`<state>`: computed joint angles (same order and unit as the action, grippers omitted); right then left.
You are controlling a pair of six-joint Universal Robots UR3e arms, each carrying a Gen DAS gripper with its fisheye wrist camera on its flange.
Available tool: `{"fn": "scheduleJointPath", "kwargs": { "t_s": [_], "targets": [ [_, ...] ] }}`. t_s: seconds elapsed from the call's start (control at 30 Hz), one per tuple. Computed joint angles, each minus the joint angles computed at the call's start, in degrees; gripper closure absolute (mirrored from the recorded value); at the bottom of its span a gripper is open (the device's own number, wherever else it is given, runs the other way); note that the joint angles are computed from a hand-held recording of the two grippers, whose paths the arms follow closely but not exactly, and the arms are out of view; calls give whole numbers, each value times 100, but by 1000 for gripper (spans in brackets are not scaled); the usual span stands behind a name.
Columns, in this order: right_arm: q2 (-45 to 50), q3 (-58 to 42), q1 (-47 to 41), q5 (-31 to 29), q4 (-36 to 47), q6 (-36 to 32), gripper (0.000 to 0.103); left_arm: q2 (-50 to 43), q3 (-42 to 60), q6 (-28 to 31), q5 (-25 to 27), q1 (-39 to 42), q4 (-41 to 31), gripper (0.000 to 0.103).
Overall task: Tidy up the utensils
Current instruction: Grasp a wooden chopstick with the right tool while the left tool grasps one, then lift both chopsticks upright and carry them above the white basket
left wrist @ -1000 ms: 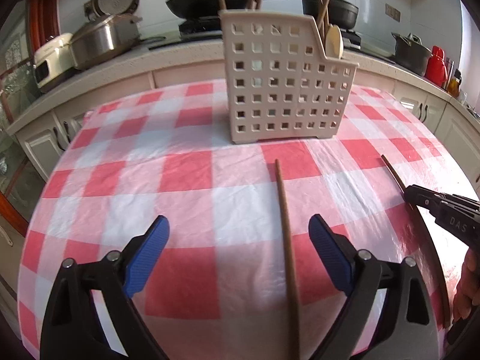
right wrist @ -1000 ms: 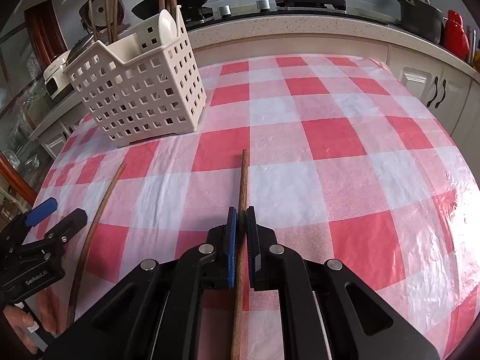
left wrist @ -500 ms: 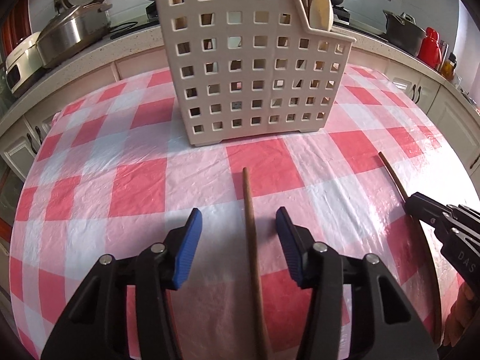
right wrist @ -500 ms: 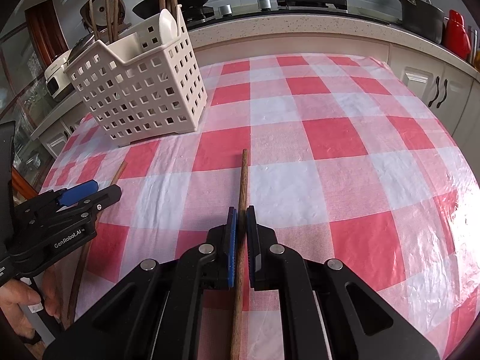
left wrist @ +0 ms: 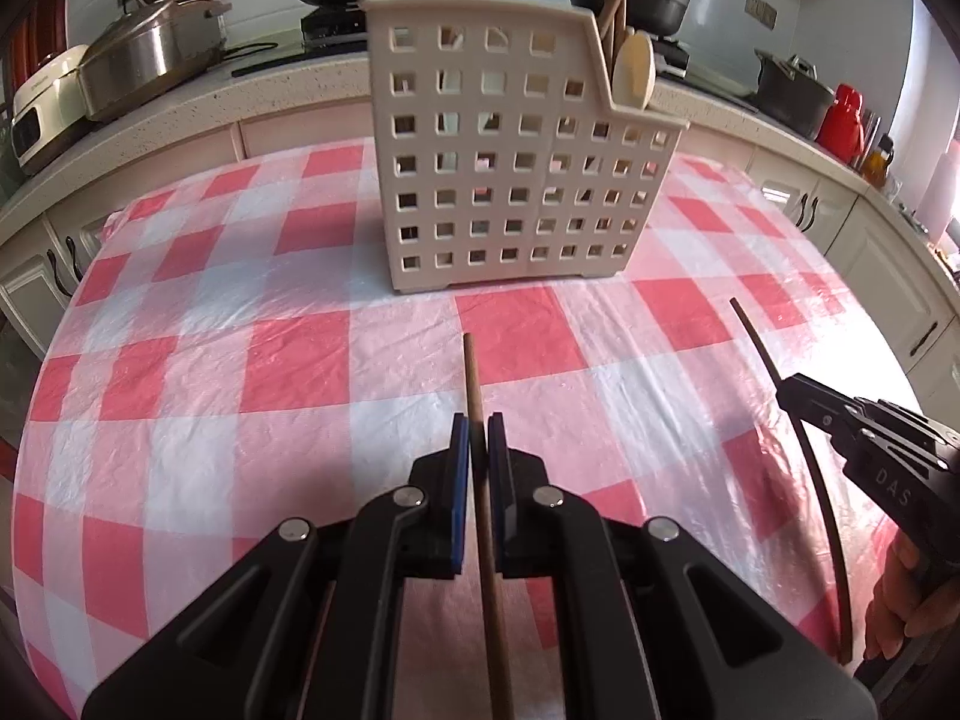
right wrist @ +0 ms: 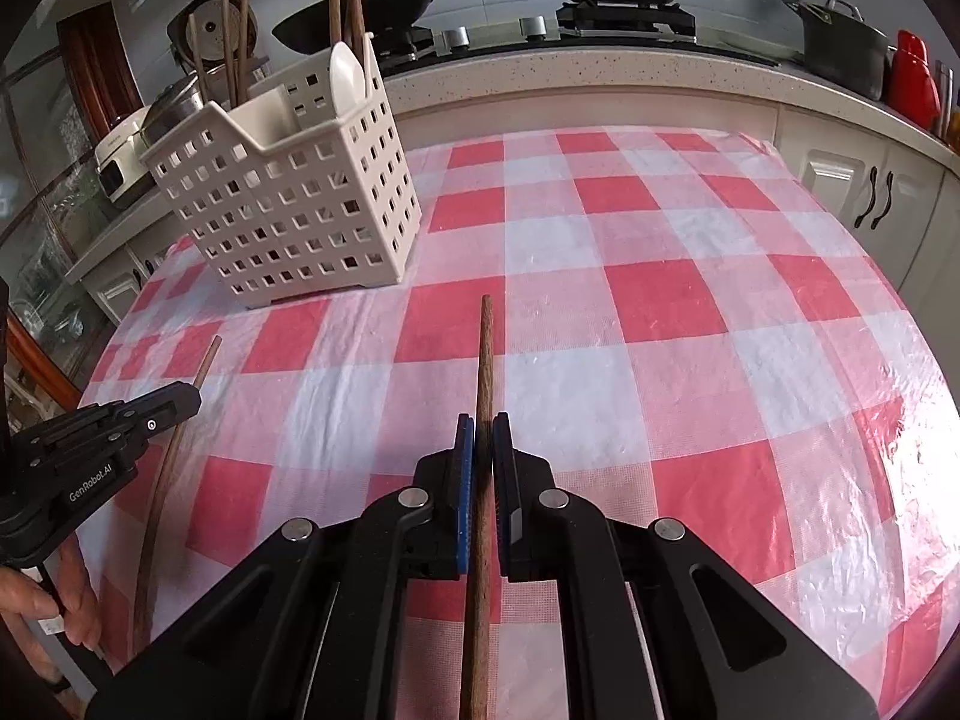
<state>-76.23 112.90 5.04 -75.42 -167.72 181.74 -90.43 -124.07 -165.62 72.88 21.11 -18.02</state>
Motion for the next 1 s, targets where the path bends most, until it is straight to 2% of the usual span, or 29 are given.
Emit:
{"fn": "scheduleJointPath", "kwargs": {
  "t_s": [0.3,0.6,0.67,0.77,0.87,1.0],
  "targets": [
    [-594,218,114,192,-298,72,97,1569,-582,202,-760,656,-431,97],
    [-1233,342,263,208,-325,54,97,3209,-988,635,-1534,1418,-1446,97],
    [-1287,339,303,165,-299,48,97,3308,-993,750,-1495,1411,-1579,97],
    [-1304,347,368,85,-288,65,97,3007,-982,866,-1251,1221,-1587,95],
    [-1334,378,429,40,-284,49,97,2399,-902,637,-1049,1064,-1397,62],
    [-1360,417,425,57,-293,19,97,1281,-745,400,-541,730,-639,61]
  ]
}}
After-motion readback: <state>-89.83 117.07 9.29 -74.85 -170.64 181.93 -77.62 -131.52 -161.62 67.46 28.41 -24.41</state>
